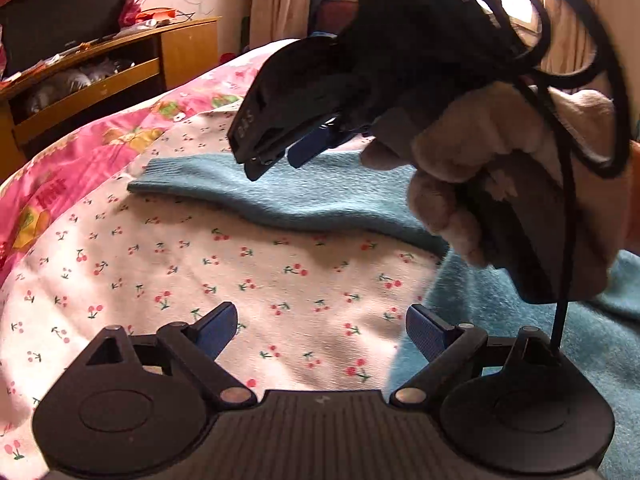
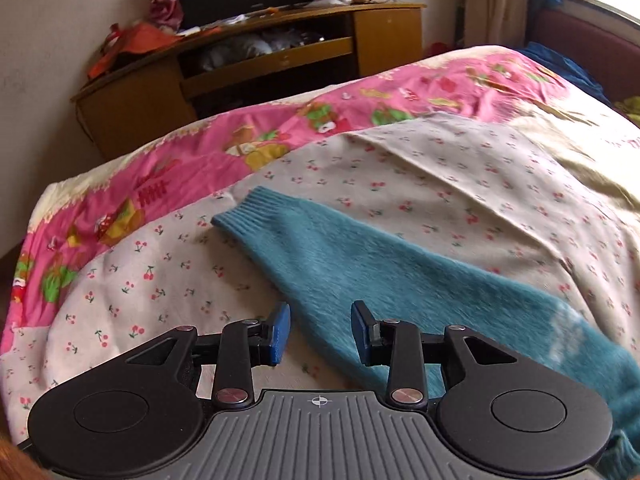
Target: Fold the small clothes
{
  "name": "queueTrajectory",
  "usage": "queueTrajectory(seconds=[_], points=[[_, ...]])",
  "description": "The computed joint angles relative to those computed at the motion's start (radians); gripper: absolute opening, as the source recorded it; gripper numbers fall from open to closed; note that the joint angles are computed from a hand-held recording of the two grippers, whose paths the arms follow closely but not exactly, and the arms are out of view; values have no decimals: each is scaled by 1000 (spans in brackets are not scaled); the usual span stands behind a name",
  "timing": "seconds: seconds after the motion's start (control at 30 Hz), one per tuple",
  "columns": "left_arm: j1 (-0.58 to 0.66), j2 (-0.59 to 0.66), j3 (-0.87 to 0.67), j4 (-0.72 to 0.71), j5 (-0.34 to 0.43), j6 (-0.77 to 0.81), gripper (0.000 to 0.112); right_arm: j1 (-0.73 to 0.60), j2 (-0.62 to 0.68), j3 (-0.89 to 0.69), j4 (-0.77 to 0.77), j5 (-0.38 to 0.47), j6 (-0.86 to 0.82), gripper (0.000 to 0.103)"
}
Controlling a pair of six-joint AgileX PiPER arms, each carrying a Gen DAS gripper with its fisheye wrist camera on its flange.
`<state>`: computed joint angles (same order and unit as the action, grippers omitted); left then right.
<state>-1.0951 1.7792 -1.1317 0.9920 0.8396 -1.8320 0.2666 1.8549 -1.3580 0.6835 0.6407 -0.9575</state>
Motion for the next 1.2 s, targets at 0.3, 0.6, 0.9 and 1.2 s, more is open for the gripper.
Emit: queueTrajectory(seconds=[0.3,0.6,0.9,1.2], points=[[61,-93,180,79,-84,-167,100,250,188,-160,-255,-154,146,41],[72,-98,204,88,-93,-193,100,310,244,-216,-610,-226,539,8],[19,-49,52,66,5,-44,100,-44,-55,-73,28,-79,152,6],[-46,140,-300,47,33,200,100,-732,-310,124,396,249,-150,7]])
